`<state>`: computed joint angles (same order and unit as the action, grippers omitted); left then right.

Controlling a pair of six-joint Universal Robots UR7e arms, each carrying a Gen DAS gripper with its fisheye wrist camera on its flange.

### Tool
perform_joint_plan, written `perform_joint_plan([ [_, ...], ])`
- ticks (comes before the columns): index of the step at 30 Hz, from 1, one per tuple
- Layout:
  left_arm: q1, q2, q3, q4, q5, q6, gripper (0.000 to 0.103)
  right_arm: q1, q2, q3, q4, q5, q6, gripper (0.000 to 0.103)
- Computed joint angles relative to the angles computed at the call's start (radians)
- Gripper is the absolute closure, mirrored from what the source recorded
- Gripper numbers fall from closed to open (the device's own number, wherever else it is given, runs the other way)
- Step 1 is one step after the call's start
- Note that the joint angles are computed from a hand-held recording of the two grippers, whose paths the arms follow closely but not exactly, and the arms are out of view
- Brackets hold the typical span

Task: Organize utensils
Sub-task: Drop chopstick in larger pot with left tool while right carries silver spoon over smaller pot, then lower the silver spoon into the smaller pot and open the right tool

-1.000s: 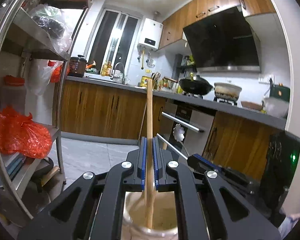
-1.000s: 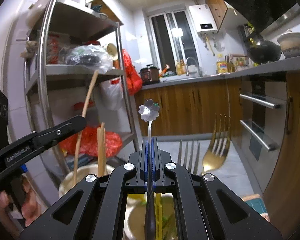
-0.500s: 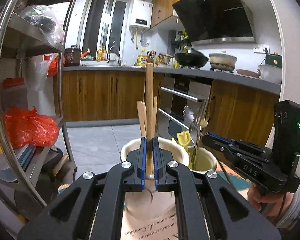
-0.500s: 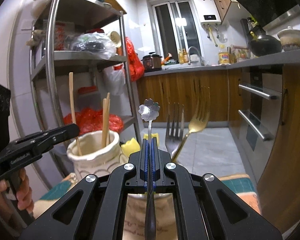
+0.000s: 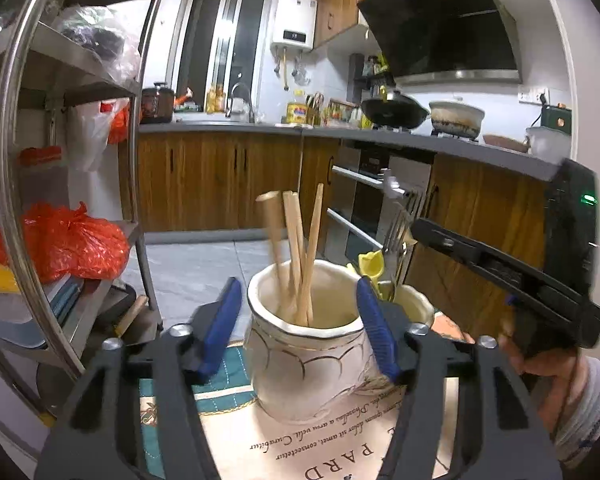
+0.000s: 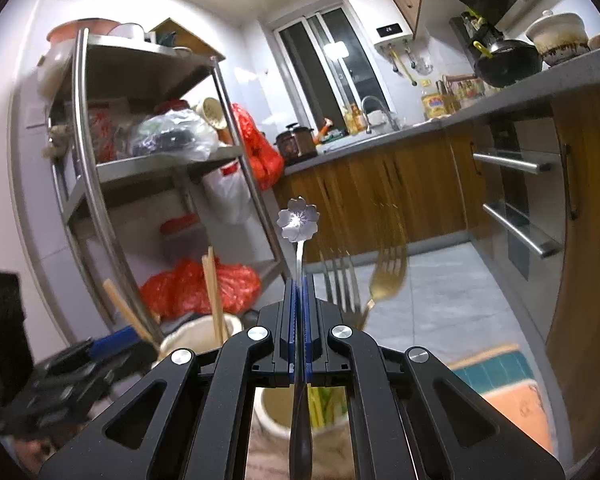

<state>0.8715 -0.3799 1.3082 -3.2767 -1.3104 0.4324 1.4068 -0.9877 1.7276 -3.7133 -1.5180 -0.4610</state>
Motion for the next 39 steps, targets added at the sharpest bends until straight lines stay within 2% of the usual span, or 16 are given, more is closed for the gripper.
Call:
perform_joint_plan([
  [5, 0.0, -0.001, 0.014, -0.027, -0.013, 0.021, 0.043, 0.024, 0.072, -0.083, -0.059, -0.047, -0.054, 0.099],
  [10, 0.012, 0.001, 0.0, 0.007, -0.045, -0.004, 0.043, 0.033, 0.125, -0.145, -0.11, -0.073, -0.094, 0.099],
  [15, 0.021, 0.004, -0.011, 0.026, -0.058, -0.015, 0.043, 0.036, 0.142, -0.164, -0.1, -0.101, -0.133, 0.099],
  [27, 0.017, -0.025, 0.039, 0.001, -0.045, -0.012, 0.043, 0.037, 0.034, 0.001, -0.054, -0.137, -0.198, 0.099],
  [34, 0.016, -0.036, 0.065, 0.022, -0.026, -0.023, 0.043, 0.033, 0.017, 0.055, -0.056, -0.165, -0.177, 0.099],
  [39, 0.008, -0.061, 0.109, 0.021, -0.02, -0.033, 0.043, 0.041, -0.042, 0.129, -0.03, -0.176, -0.15, 0.099],
])
